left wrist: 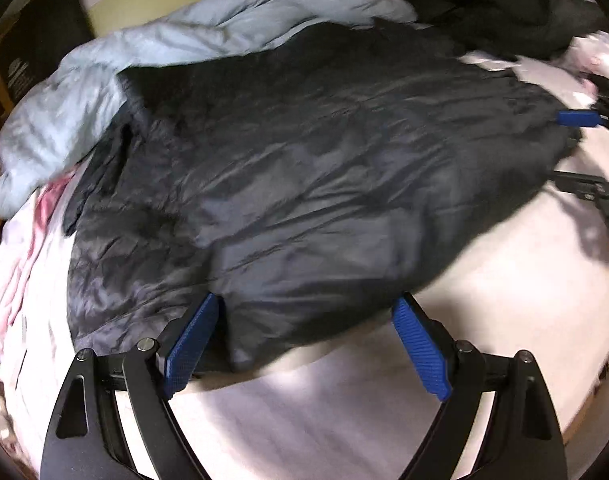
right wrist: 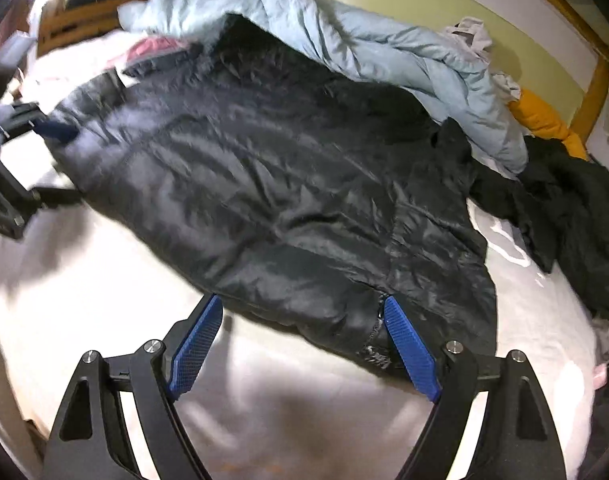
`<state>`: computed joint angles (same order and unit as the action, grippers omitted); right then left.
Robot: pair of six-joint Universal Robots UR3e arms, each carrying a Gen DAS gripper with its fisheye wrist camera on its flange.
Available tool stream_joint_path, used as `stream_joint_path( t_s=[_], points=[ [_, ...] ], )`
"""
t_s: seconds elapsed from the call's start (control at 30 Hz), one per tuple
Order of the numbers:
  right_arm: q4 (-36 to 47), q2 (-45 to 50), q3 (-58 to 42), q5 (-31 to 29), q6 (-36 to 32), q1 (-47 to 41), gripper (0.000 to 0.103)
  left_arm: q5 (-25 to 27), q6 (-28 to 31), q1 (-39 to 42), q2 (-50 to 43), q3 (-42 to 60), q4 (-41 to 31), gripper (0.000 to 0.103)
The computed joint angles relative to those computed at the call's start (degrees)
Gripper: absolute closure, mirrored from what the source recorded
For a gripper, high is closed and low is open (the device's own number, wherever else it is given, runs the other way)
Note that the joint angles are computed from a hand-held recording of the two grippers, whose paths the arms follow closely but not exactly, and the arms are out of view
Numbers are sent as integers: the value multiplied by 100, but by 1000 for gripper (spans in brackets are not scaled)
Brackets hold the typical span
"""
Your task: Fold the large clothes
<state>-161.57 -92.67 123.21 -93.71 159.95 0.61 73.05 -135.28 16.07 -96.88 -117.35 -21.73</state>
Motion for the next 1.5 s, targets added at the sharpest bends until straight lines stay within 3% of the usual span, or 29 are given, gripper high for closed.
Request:
stream_joint_path(
  t_s=[0.1,0.2,0.33,0.47,0.5,0.53,0.57,0.63,0.7,0.77,0.93,1.07,1.17,1.23,1.33,1.4,1.5],
  points=[
    [-8,330,-153,-457,180,85,18,301,-162,-25,-235,39,367,15],
    [87,336,-152,-303,265,-147,18,477,-234,-76,-292,30,544,14],
    [-322,450,-91,-605,299,-191,18,1192,-549,-159,-605,87,1138,11],
    [13,374,-172,-332,360,-477,40,1155,-926,202,-643,382,693,11],
    [87,345,-193,-241,366,-520,48,1164,-990,270,-663,409,709,17],
    [120,327,-213,-169,338,-554,52,1095,-993,342,-643,401,685,31],
    [126,284,-195,-117,311,-558,59,785,-894,487,-521,408,377,39],
    [120,198,-137,-113,279,-504,69,548,-804,560,-304,321,85,68],
    [185,45,-57,-160,300,-450,76,438,-730,679,89,-69,98,78],
    [469,-313,65,-105,364,-488,78,113,-573,993,600,-386,-280,79],
    [2033,-2247,671,876,180,-1161,78,-781,621,2141,2598,-1085,-2239,79],
    [3727,-3916,843,1256,-391,-1587,78,-1099,1652,2868,3643,-776,-4381,75],
    [4913,-4597,543,1461,-716,-1981,78,-1252,1986,3175,4055,-531,-5205,70],
    [5548,-4738,182,1724,-924,-2388,78,-1452,2008,3299,4095,-284,-5524,68],
    [5692,-4708,-144,1982,-1003,-2707,71,-1643,1708,3213,3892,11,-5305,61],
    [5234,-4299,-384,1985,-793,-2679,58,-1690,1202,2925,3493,263,-4790,60],
    [4427,-3359,-891,2108,-443,-2610,49,-1567,317,2284,2532,858,-3979,60]
  ],
)
